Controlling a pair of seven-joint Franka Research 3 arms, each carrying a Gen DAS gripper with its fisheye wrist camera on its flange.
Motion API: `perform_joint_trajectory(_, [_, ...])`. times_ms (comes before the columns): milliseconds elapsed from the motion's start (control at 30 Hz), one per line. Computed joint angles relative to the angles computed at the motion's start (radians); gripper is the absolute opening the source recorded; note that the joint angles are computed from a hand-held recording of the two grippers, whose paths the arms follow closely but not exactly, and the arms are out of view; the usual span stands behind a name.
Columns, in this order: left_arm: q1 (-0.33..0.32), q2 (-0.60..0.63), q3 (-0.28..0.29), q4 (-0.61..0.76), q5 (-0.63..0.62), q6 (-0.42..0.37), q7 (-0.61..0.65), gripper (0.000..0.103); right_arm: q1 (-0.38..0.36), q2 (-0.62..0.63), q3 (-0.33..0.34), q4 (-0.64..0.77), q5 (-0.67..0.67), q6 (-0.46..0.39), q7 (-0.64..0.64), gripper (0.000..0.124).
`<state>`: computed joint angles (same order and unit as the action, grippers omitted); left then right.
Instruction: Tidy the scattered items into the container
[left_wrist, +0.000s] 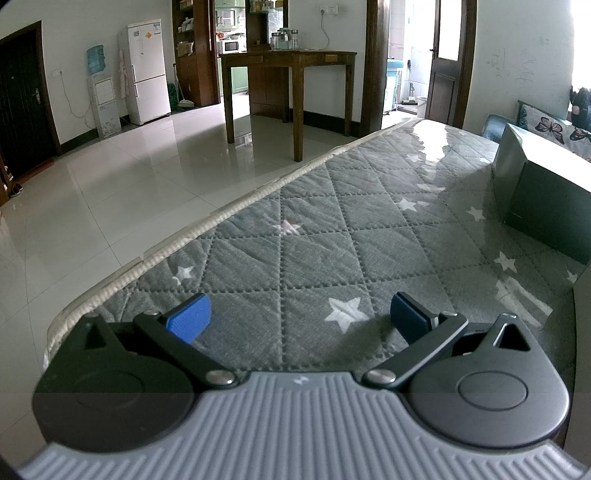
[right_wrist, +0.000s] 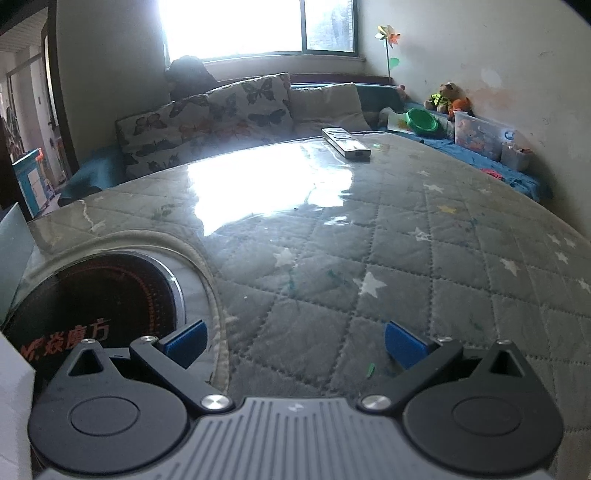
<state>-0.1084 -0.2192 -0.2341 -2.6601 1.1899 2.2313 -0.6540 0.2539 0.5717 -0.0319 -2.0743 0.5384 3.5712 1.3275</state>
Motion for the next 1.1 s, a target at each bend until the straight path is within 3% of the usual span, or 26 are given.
perform_joint_trajectory(167, [0.000,0.000,0.000,0.000,0.000,0.000,0.000,0.103,-0.039,-0.036,0.045,-0.061,-0.070,0.064,0.014,0.103])
perform_joint_trajectory(333, [0.000,0.000,0.000,0.000,0.001,0.000,0.000,0.103,0.003,-0.072,0.016,-0.097,-0.052,0.072,-0.046,0.103])
perform_joint_trajectory(500, [0.000,-0.001,0.001,-0.001,0.001,0.001,-0.001,0.103,-0.040,-0.133,0.053,-0.152,-0.122,0.069,-0.056,0.103])
perform_joint_trajectory(933, [-0.007,-0.007,-0.004,0.003,0.006,0.014,0.023,0.103,-0.139,-0.246,0.145,-0.293,-0.380,0.059,0.067,0.103])
perform_joint_trajectory(1100, [-0.022,-0.004,-0.021,0.009,0.033,0.004,0.045,0.103,-0.139,-0.279,0.145,-0.335,-0.452,0.059,0.088,0.103])
